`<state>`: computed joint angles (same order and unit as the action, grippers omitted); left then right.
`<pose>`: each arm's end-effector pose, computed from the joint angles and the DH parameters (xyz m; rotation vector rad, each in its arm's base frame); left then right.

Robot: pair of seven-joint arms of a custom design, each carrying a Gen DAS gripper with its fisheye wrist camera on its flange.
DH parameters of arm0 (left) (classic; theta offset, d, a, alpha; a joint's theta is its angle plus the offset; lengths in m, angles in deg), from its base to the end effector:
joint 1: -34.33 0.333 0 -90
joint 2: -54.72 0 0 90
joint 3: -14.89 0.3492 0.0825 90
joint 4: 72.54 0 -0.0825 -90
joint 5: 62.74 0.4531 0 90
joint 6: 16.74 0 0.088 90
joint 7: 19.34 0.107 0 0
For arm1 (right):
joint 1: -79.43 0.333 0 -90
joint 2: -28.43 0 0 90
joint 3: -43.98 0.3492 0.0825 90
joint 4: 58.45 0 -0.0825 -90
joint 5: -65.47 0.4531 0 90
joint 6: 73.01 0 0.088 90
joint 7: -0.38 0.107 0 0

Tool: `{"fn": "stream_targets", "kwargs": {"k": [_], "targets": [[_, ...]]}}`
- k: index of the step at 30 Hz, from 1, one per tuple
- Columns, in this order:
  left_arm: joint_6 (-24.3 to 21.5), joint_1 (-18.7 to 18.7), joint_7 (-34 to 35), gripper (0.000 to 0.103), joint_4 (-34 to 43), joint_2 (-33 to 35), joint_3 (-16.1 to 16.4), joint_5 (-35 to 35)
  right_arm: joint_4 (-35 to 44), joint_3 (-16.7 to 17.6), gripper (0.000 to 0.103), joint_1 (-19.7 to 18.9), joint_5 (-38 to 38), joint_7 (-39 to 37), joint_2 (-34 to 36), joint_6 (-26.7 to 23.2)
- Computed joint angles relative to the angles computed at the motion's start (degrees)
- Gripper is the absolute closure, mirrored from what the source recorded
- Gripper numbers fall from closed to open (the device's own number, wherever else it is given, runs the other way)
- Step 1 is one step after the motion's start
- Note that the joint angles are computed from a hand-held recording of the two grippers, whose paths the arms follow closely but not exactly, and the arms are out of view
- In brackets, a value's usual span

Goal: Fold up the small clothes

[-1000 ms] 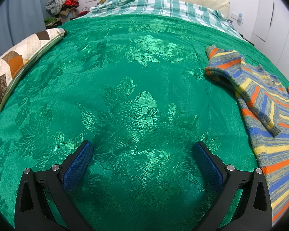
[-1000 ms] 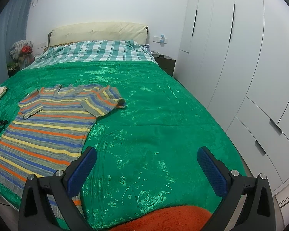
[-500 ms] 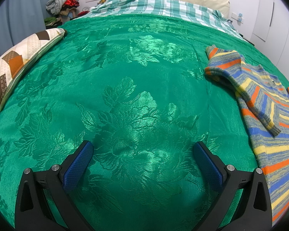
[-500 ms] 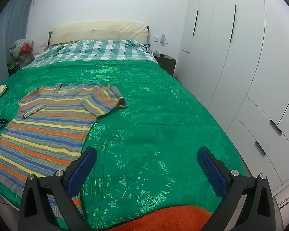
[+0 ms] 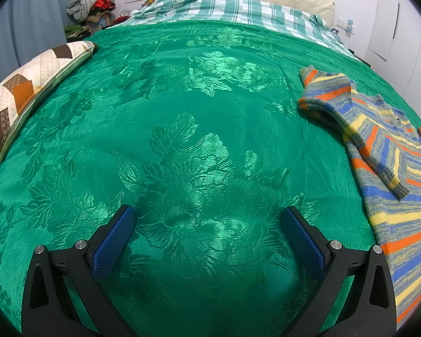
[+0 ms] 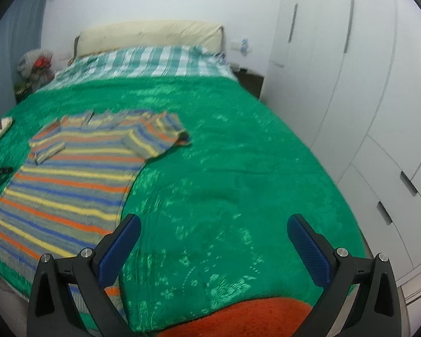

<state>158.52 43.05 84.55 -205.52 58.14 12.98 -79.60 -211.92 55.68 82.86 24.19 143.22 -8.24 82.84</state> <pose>0.6016 0.0950 0.3750 -1.9695 1.6737 -0.6504 0.4121 0.1383 0.4875 -1.6986 1.8493 -0.9667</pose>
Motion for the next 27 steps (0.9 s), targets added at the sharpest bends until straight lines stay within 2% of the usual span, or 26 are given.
{"fn": "stream_targets", "kwargs": {"k": [4,8,11,14,16,18,20,22,23,24,27], "targets": [[0.00,0.00,0.01,0.000,0.04,0.04,0.01,0.00,1.05,-4.42,0.000,4.89,5.69,-8.05,1.98,-1.19],[-0.01,-0.05,-0.11,0.000,-0.09,-0.09,0.04,0.11,5.87,-8.14,0.000,8.72,11.60,-18.91,7.11,-0.46],[0.01,-0.03,-0.08,0.000,-0.04,-0.03,0.03,0.08,14.37,-8.72,0.000,9.91,13.00,-28.89,15.77,-0.18],[0.02,-0.04,-0.10,0.000,-0.04,-0.03,0.03,0.10,24.60,-11.07,0.004,13.08,20.75,-42.71,27.13,1.12],[0.02,-0.02,-0.05,0.000,-0.01,0.01,0.02,0.05,31.89,-10.58,0.017,13.22,24.57,-49.58,35.24,-0.24],[0.03,0.00,0.01,0.000,0.05,0.08,0.02,0.00,39.72,-9.48,0.030,12.61,27.08,-53.53,43.57,-3.86],[0.03,0.04,0.14,0.000,0.15,0.19,0.00,-0.11,45.77,-8.97,0.031,12.22,27.01,-54.07,50.20,-7.28],[0.02,-0.03,-0.08,0.000,-0.01,0.02,0.04,0.10,50.36,-9.13,0.036,11.93,27.36,-54.24,55.46,-10.14],[0.02,-0.04,-0.12,0.000,-0.04,-0.01,0.05,0.14,51.04,-7.40,0.058,9.70,32.02,-56.42,56.61,-9.93],[0.05,-0.01,-0.02,0.000,0.01,0.03,0.02,0.03,50.77,-5.99,0.097,7.64,37.02,-58.20,56.55,-8.83],[0.03,-0.03,-0.05,0.000,-0.01,0.01,0.04,0.08,46.86,-6.13,0.099,4.46,44.40,-57.21,52.59,-3.74]]}}
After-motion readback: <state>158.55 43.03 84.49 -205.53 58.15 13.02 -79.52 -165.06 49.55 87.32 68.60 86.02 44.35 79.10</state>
